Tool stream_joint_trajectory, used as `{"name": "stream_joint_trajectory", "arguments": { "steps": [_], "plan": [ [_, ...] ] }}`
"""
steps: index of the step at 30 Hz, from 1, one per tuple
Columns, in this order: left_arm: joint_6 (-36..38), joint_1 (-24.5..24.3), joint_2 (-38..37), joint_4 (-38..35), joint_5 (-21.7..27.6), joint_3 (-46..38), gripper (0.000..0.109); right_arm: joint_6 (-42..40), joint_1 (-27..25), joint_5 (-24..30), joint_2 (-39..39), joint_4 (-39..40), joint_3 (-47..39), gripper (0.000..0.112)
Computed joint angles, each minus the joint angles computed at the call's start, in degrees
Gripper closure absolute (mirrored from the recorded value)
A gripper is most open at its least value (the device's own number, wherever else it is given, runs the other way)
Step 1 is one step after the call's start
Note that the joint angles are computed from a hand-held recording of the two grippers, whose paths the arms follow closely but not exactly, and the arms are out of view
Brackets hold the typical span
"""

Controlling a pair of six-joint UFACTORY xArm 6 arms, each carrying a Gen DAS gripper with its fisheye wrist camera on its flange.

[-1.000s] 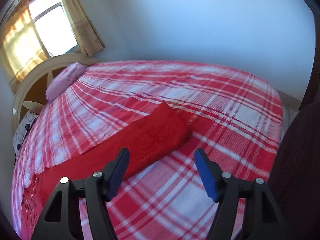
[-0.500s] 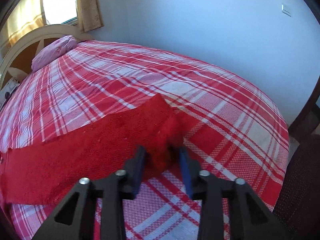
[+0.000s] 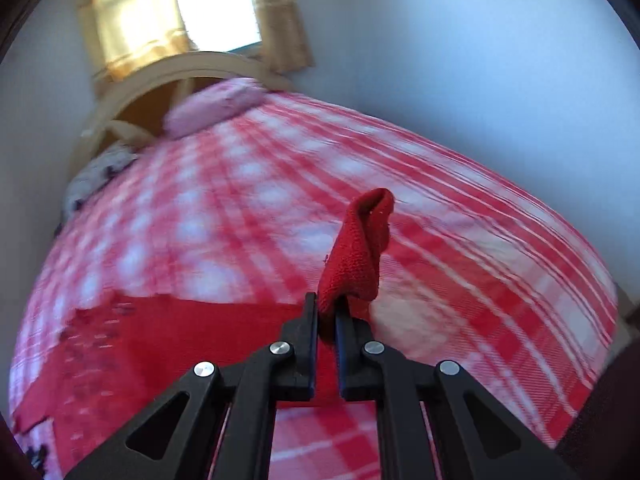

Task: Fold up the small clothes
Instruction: 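Grasp the red cardigan sleeve cuff with the right gripper and lift it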

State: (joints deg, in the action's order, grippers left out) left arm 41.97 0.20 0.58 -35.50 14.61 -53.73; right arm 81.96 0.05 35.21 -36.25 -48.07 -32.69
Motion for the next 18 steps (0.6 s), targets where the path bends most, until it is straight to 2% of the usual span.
{"name": "stream_joint_trajectory", "arguments": {
  "steps": [3,10,12,15,18],
  "plan": [
    [0.9,1.0,0.5,-1.7,0.2,-0.5,0.006,-1.8,5.0,-4.1,8.8,-1.1,-9.8,0.105],
    [1.9,4.1,0.6,-3.7,0.1,-1.0,0.006,-5.8,16.2,-12.2,38.4,-2.1,-38.1,0.105],
    [1.8,5.2,0.8,-3.6,-1.0,-1.0,0.006,-8.8,18.7,-14.7,47.1,1.7,-45.3,0.105],
    [0.4,7.0,1.7,-1.7,-2.0,-1.5,0.006,-16.2,22.6,-15.3,59.1,10.0,-55.8,0.105],
    [-1.3,8.7,3.1,-0.4,-1.7,-2.4,0.006,-21.6,25.5,-13.2,67.6,15.2,-63.5,0.105]
  ]
}}
